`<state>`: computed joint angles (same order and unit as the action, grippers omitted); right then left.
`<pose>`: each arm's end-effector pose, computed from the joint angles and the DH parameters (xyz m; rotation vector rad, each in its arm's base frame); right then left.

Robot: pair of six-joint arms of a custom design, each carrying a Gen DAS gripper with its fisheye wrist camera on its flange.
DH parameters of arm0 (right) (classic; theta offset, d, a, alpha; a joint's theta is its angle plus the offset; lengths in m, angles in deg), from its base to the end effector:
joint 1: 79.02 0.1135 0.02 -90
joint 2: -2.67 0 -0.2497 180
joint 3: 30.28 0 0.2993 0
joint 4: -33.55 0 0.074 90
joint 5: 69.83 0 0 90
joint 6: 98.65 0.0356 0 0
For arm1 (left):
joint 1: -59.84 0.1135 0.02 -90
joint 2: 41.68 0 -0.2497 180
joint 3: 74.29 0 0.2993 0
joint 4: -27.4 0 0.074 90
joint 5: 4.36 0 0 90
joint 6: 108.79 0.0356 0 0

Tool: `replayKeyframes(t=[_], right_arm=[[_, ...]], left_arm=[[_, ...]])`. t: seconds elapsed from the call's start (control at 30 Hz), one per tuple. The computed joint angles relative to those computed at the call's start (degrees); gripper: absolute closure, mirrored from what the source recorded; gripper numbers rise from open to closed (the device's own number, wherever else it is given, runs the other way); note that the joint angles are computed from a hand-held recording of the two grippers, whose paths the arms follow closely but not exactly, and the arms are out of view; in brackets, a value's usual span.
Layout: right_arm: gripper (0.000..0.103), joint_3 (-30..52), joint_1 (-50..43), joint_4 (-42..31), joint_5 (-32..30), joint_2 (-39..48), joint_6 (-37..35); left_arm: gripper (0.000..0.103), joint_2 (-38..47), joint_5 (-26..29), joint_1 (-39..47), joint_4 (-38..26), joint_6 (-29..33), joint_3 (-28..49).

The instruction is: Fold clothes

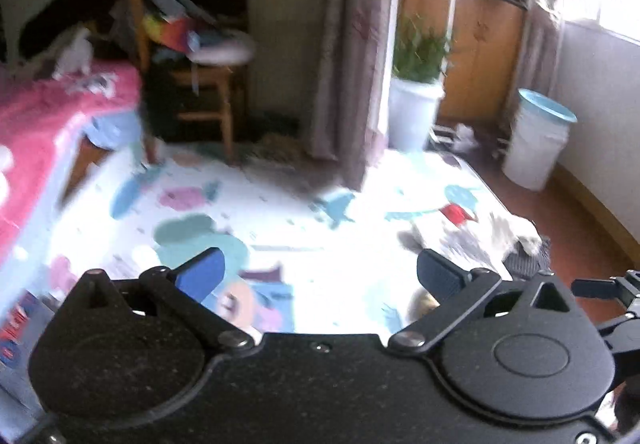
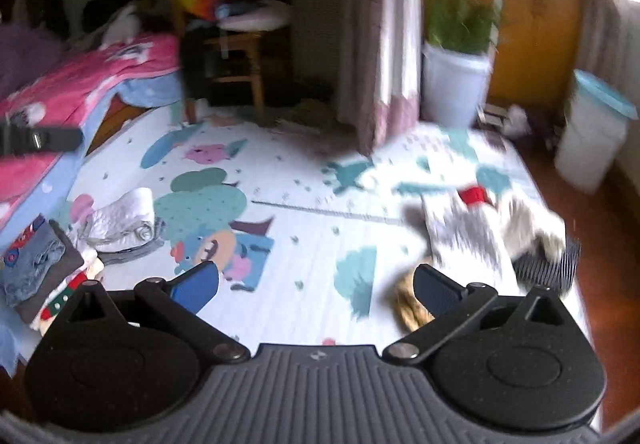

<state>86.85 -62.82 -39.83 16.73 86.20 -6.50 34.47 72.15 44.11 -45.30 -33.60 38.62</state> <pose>0.3118 0.0928 0.4572 -0.3099 2.2534 0.2374 0.2794 -0.0701 0.4713 -0.1138 2.1756 -0.0441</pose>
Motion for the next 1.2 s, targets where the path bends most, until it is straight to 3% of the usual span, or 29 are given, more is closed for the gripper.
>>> replayKeyframes(t=[0.07, 0.17, 0.3, 0.83, 1.2], right_arm=[[0.0, -5.22, -2.5, 0.42, 0.7, -1.97, 1.1], [0.0, -6.97, -5.0, -0.65, -3.29, -1.24, 2.88], [0.0, -11.24, -4.87, 0.64, -0.82, -1.93, 1.17], [0.0, -8.83, -1.83, -2.2, 0.86, 0.01, 3.62], [0.0, -8.24, 0.26, -3.41, 0.54, 0.66, 4.89]], left_arm=[[0.0, -0.13, -1.23, -2.42, 0.2, -1.92, -3.95], [0.0, 1.69, -4.16, -5.88, -1.73, -0.9, -6.8], [0.0, 3.68, -0.55, -5.44, -2.97, -4.1, -7.14], [0.0, 0.05, -7.25, -12.25, -3.57, -7.56, -13.13], [0.0, -1.12, -7.51, -12.03, -3.68, -7.68, -13.73]])
